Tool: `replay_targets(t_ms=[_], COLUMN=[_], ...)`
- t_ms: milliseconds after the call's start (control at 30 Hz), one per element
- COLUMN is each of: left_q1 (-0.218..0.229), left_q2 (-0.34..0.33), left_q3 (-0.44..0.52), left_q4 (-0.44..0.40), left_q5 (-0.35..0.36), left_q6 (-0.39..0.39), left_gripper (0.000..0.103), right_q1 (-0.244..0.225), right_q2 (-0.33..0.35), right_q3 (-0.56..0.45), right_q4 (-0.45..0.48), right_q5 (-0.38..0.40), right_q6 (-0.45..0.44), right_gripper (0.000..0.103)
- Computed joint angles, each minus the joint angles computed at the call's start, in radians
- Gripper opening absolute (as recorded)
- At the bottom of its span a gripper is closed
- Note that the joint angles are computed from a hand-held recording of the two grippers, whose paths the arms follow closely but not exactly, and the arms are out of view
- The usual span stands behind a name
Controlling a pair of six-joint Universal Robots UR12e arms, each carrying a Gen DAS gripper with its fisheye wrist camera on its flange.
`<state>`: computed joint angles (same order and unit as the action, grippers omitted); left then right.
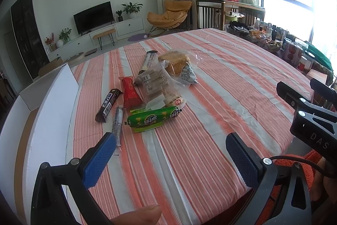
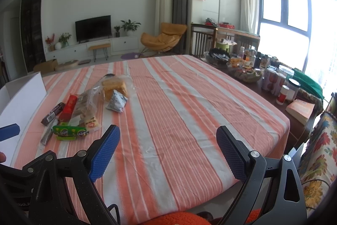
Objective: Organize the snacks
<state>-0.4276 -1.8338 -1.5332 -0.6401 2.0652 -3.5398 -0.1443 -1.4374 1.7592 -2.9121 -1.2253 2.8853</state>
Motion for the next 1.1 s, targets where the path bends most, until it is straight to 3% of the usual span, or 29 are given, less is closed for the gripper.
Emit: replay_targets(t_ms=[800, 1100], left_q1=[0.003, 0.020], left_q2=[0.002, 0.014], left_q3=[0.000, -0.005], left_q4=[-0.006, -0.035], left_q5=[-0.009, -0.057], left_q6=[-0.011, -0.059], left_gripper=[0.103, 0.103], right_q1=[-0.003, -0.003], right_q2=[0.008, 0.009], right_q3=[0.004, -0.002], right_q4=[0.001, 0.046], right_q5=[0.008, 0.013], right_q6=[-0.007, 0.000], right_gripper=[0.095, 0.095])
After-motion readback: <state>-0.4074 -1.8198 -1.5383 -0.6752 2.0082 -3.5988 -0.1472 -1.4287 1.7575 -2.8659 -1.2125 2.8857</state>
